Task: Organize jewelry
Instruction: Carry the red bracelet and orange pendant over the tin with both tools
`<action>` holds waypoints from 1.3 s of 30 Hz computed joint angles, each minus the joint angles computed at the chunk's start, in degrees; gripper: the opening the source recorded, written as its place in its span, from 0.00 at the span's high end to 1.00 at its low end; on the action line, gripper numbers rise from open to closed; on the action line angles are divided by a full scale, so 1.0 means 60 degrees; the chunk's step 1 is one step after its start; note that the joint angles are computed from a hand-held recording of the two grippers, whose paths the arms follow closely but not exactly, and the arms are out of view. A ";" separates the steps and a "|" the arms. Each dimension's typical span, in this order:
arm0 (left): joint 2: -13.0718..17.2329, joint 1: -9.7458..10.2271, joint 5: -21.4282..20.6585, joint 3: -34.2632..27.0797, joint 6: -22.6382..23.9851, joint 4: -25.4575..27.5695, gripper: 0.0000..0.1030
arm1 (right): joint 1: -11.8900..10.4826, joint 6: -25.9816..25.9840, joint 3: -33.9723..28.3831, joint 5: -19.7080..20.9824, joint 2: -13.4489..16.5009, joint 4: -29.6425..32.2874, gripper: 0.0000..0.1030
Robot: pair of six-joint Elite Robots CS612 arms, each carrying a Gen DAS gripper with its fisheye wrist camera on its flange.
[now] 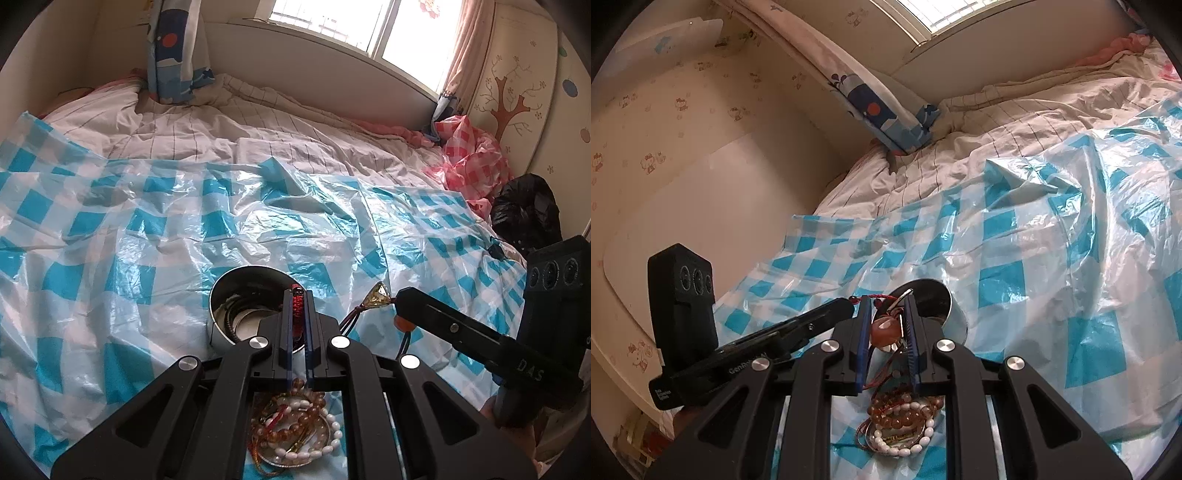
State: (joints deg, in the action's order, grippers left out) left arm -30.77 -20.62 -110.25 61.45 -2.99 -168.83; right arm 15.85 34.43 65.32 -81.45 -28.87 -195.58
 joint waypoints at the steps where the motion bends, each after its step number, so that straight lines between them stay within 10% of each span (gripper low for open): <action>1: 0.0030 -0.0008 -0.0016 -0.0055 -0.0043 0.0018 0.96 | -0.0003 0.0003 -0.0008 -0.0014 -0.0001 -0.0005 0.82; 23: 0.0226 -0.0076 0.0166 -0.0376 -0.0173 0.0141 0.96 | -0.0043 0.0064 -0.0070 -0.0017 0.0007 -0.0007 0.82; 39: 0.0649 0.0112 0.0058 -0.1185 -0.1513 0.1771 0.95 | -0.0068 0.0242 -0.0682 -0.0040 0.0275 0.0213 0.82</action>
